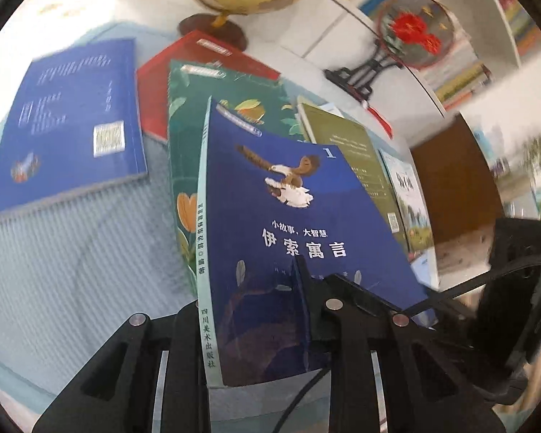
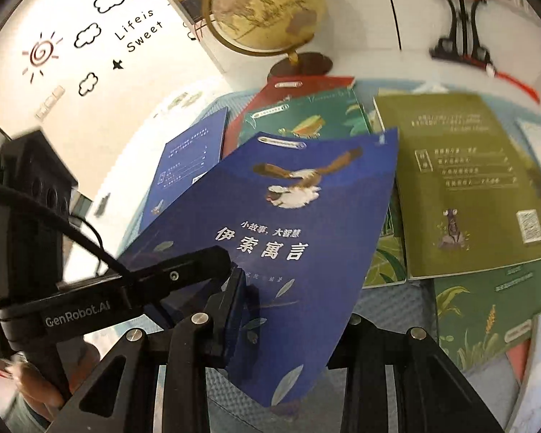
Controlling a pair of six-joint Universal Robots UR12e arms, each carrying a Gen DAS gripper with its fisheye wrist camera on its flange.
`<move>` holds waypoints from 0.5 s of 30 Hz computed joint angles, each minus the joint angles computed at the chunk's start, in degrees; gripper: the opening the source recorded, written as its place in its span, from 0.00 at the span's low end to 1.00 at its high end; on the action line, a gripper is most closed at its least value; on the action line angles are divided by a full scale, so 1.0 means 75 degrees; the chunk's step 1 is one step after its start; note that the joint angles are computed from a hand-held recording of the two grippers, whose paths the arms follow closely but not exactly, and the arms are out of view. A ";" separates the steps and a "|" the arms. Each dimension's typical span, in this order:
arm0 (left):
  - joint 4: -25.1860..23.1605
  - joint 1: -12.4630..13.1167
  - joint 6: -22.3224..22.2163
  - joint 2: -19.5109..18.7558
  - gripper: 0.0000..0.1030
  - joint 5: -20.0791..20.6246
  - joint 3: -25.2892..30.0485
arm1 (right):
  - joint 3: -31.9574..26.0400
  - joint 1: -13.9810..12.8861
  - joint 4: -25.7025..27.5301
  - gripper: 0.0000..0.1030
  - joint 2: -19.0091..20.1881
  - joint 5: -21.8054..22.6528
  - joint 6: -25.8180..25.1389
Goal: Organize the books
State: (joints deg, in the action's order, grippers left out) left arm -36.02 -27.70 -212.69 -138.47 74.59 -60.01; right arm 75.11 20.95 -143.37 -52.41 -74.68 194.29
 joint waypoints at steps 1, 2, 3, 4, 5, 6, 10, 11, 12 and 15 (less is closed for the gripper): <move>0.0031 0.0020 0.0209 0.0029 0.19 -0.0046 -0.0024 | -0.0011 0.0110 -0.0024 0.32 -0.0032 -0.0345 -0.0054; 0.0078 0.0054 0.0358 0.0043 0.19 -0.0130 -0.0035 | -0.0036 0.0188 -0.0025 0.32 -0.0050 -0.0607 -0.0096; 0.0186 0.0138 0.0534 0.0116 0.19 -0.0317 -0.0144 | -0.0101 0.0300 -0.0024 0.32 -0.0060 -0.0919 -0.0042; 0.0248 0.0178 0.0626 0.0162 0.19 -0.0393 -0.0200 | -0.0141 0.0343 -0.0062 0.32 -0.0055 -0.1043 0.0043; 0.0336 0.0243 0.0739 0.0232 0.19 -0.0470 -0.0286 | -0.0136 0.0381 -0.0144 0.32 -0.0083 -0.1104 0.0146; 0.0403 0.0292 0.0808 0.0279 0.19 -0.0497 -0.0344 | -0.0247 0.0444 -0.0192 0.31 -0.0048 -0.1140 0.0250; 0.0900 0.0605 0.0980 0.0636 0.19 -0.0450 -0.0872 | -0.1044 0.0704 -0.0108 0.31 0.0348 -0.1319 0.0303; 0.0956 0.0685 0.1009 0.0714 0.19 -0.0395 -0.0969 | -0.1354 0.0782 -0.0090 0.32 0.0539 -0.1358 0.0295; 0.0985 0.0757 0.1021 0.0774 0.19 -0.0329 -0.1040 | -0.1666 0.0867 -0.0076 0.32 0.0720 -0.1325 0.0285; 0.1126 0.1072 0.1007 0.1000 0.19 -0.0165 -0.1381 | -0.2557 0.1017 0.0120 0.32 0.1268 -0.1058 0.0312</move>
State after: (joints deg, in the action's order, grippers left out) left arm -27.58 -19.65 -205.14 -130.97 73.35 -70.37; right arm 55.93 28.58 -142.47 -42.89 -82.62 196.62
